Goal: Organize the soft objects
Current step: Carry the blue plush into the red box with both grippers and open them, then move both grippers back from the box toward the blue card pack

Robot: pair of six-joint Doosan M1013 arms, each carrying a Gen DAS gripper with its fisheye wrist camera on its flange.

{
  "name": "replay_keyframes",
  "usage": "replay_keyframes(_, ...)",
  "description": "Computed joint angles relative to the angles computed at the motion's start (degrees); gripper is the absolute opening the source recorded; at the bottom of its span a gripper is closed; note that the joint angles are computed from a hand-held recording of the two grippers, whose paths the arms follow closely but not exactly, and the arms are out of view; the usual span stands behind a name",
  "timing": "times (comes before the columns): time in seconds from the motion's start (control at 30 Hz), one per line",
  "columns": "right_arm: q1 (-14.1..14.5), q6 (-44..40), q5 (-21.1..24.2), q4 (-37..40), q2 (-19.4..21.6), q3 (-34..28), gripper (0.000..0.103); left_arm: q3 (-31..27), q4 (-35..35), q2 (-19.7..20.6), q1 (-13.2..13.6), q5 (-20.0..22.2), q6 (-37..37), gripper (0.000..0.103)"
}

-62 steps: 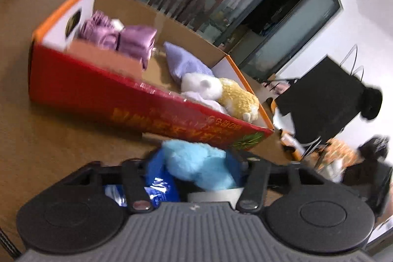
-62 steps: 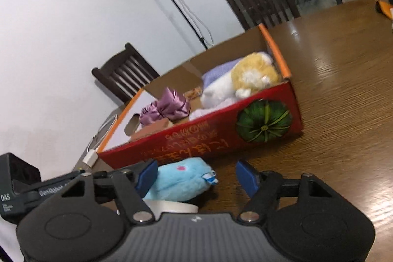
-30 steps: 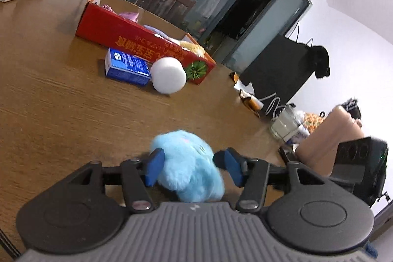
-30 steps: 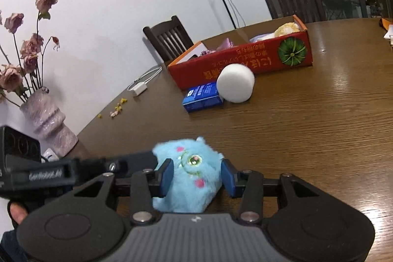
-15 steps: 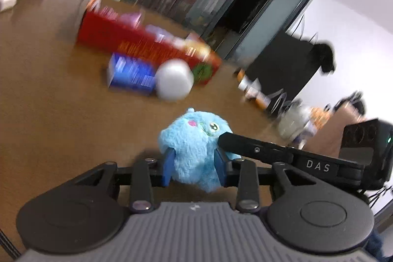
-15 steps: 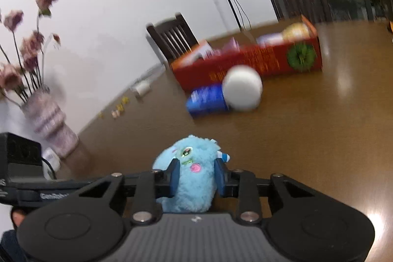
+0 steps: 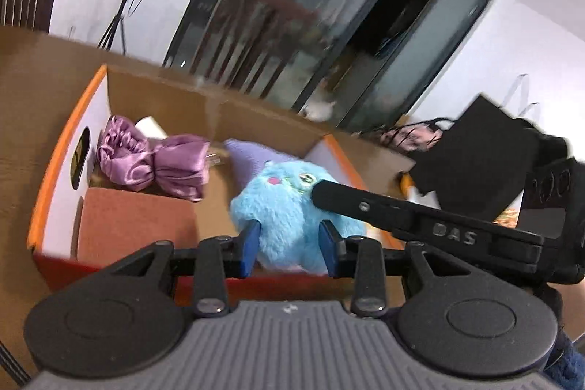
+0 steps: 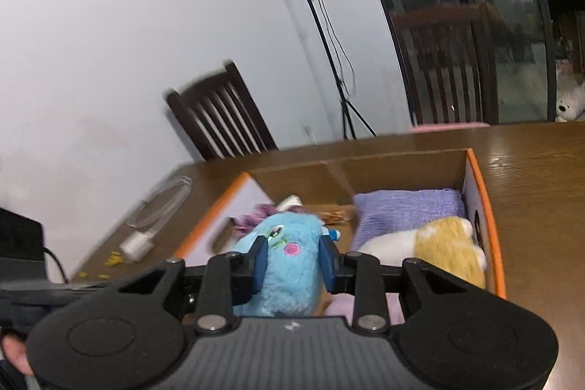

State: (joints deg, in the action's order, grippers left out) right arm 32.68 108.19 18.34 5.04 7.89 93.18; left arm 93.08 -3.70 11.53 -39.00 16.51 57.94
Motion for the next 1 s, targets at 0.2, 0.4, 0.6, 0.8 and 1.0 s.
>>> replay_keyframes(0.2,-1.34,-6.25,10.03,4.31,7.57,-6.47,0.024,-1.39,0.26,2.34,1.43,5.11,6.51,0.029)
replay_keyframes(0.4,-1.47,-10.97,7.68,10.82,7.45,-4.75,0.025,-0.78,8.27,1.97,0.53,5.02,0.99,0.029)
replay_keyframes(0.6,-1.45,-8.72,8.25,4.47,5.51,-4.19,0.029,-0.3,18.2,-1.26,-1.02,6.44,-8.5,0.037)
replay_keyframes(0.8,0.37,-2.63,7.33,-6.47,-0.67,-2.45,0.031,2.09,39.36,-7.77,-4.7,10.55,-25.46,0.047)
replay_keyframes(1.0,2.74,4.73,6.59,-17.61,-7.95,0.7,0.042,4.86,51.35,-12.84,-9.84,15.41,-33.29,0.06)
